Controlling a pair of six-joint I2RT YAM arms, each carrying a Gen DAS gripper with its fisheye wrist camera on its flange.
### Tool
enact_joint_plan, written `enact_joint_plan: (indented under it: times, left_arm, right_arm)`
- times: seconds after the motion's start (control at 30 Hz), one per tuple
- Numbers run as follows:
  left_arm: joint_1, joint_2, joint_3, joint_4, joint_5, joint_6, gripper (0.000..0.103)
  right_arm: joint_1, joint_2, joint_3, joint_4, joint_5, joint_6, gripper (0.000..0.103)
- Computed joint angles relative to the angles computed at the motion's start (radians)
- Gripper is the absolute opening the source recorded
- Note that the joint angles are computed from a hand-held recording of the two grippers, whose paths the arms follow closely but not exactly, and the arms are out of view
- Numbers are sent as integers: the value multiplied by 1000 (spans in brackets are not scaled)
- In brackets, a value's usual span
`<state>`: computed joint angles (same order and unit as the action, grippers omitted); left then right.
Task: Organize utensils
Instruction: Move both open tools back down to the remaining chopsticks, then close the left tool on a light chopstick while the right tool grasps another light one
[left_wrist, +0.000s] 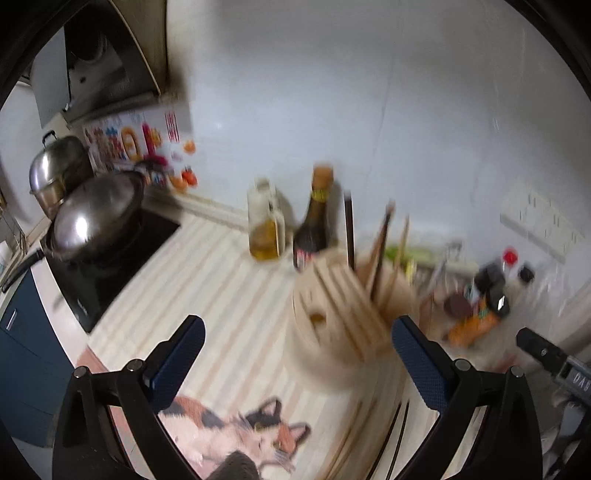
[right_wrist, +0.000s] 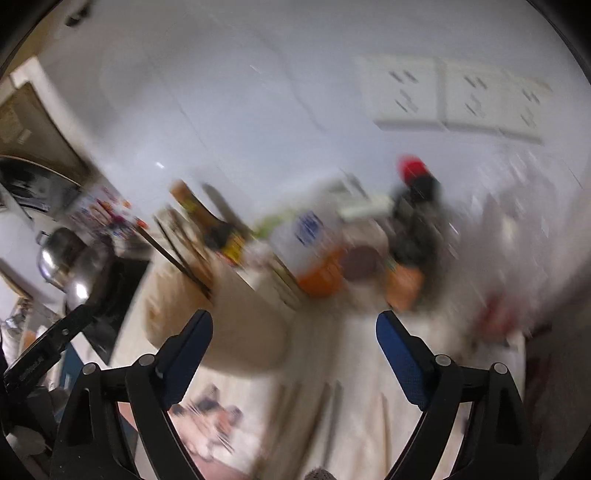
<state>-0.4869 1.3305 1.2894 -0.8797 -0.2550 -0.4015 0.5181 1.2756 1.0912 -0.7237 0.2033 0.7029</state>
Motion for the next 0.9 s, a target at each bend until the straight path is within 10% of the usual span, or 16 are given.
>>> enact_joint_plan:
  times: [0.27, 0.4, 0.6, 0.9]
  left_arm:
    - [-213, 56, -352, 76, -48, -97, 103]
    - [-283, 221, -433, 176, 0, -104, 99]
    - [-331, 411, -386, 251, 45, -65, 85]
    - [-303, 480, -338, 302, 137, -63, 9]
  right_arm:
    - [-39, -65, -402, 27, -103, 64, 91]
    - [-44, 19, -558, 156, -171, 73, 66]
    - [-41, 145, -681, 332, -204, 62, 57]
    - [-78, 219, -737, 437, -225, 30, 19]
